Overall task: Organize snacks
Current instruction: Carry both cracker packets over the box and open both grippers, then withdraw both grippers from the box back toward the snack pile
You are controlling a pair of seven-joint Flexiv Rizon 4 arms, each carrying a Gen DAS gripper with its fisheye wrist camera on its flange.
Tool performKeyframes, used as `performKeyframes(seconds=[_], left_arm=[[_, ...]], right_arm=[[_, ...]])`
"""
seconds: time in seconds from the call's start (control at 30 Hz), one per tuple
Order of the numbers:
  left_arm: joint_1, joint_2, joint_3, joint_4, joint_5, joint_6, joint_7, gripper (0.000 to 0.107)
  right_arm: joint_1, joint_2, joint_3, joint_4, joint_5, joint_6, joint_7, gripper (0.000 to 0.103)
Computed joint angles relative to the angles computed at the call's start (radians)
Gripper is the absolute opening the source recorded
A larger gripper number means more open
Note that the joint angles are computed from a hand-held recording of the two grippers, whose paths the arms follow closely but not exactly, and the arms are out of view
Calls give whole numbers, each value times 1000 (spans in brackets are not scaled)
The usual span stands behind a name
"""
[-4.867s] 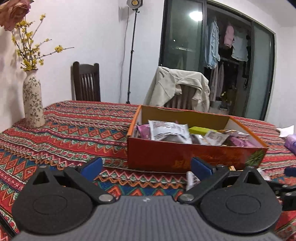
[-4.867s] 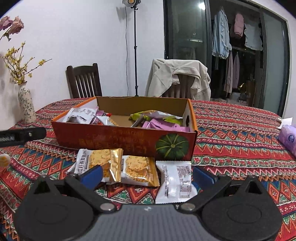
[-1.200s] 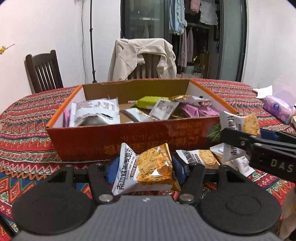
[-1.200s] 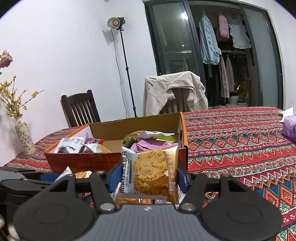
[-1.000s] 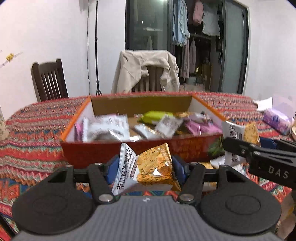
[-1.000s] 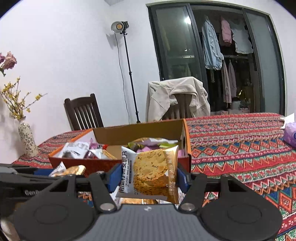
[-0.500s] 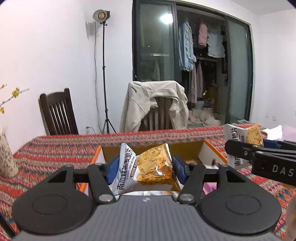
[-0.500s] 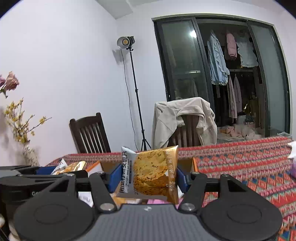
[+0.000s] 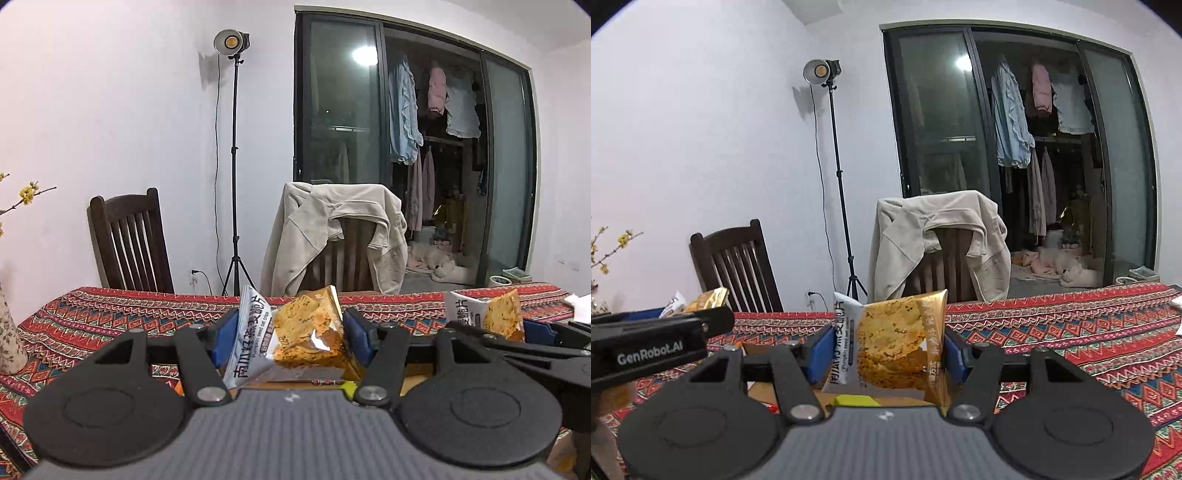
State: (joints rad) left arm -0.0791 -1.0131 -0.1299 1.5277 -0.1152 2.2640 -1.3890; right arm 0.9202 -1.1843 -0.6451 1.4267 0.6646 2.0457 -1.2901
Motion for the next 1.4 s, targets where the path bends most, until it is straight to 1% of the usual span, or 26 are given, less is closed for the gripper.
performKeyframes(seconds=[0.07,0.1,0.17,0.23,0.3,0.33,0.4,0.43,0.47,0.5,0.53,0.57,0.63,0.67,0.73,0.97,1.07,1.17,1.27,1.4], left_arm=[[14,-23,-10,-18,14,1,-10,62],[24,-35,-17,-25,26,8,-19,62],[36,-59,-23,-36,47,32,-35,62],[29,-70,-7,-55,45,14,-17,62],[45,-77,-21,-65,66,-4,-22,62],[51,-77,-26,-67,75,-12,-24,62],[57,-80,-29,-70,78,-26,-26,65],[59,-80,-30,-70,77,-32,-28,70],[59,-81,-30,-71,72,-37,-30,78],[67,-80,-37,-68,79,-34,-37,84],[73,-81,-43,-65,84,-25,-48,95],[70,-82,-38,-61,72,-9,-56,103],[62,-82,-29,-56,54,14,-65,103],[64,-80,-30,-56,57,9,-69,103],[60,-77,-25,-54,47,-1,-71,103],[50,-62,-14,-40,27,-10,-73,103],[39,-44,-4,-21,9,-4,-69,103],[50,-17,-14,11,24,9,-85,103],[44,11,-4,42,14,15,-86,103],[60,46,-10,89,45,21,-99,103]], right_arm=[[11,-36,-34,-22,30,-20,13,60],[0,-42,-22,-28,24,-9,24,60],[-53,-27,53,-33,-39,14,25,60],[-65,-33,64,-45,-41,9,18,60],[-100,-18,117,-47,-83,13,17,60],[-111,-16,130,-51,-92,11,17,60],[-101,-26,112,-57,-79,-11,17,60],[-100,-27,109,-56,-83,-17,21,63],[-99,-27,106,-54,-85,-24,29,66],[-92,-31,94,-52,-78,-26,39,70],[-96,-30,99,-48,-89,-19,47,74],[-103,-22,112,-38,-102,-11,52,78],[-109,-12,125,-27,-106,0,62,101],[-104,-16,116,-26,-92,5,66,103],[-93,-20,98,-25,-74,-3,66,103],[-75,-19,79,-9,-69,-5,75,103],[-68,2,79,15,-76,-3,75,103],[-51,28,76,52,-63,30,63,103],[-49,65,100,91,-60,56,27,103],[-47,110,134,146,-51,79,-40,103]])
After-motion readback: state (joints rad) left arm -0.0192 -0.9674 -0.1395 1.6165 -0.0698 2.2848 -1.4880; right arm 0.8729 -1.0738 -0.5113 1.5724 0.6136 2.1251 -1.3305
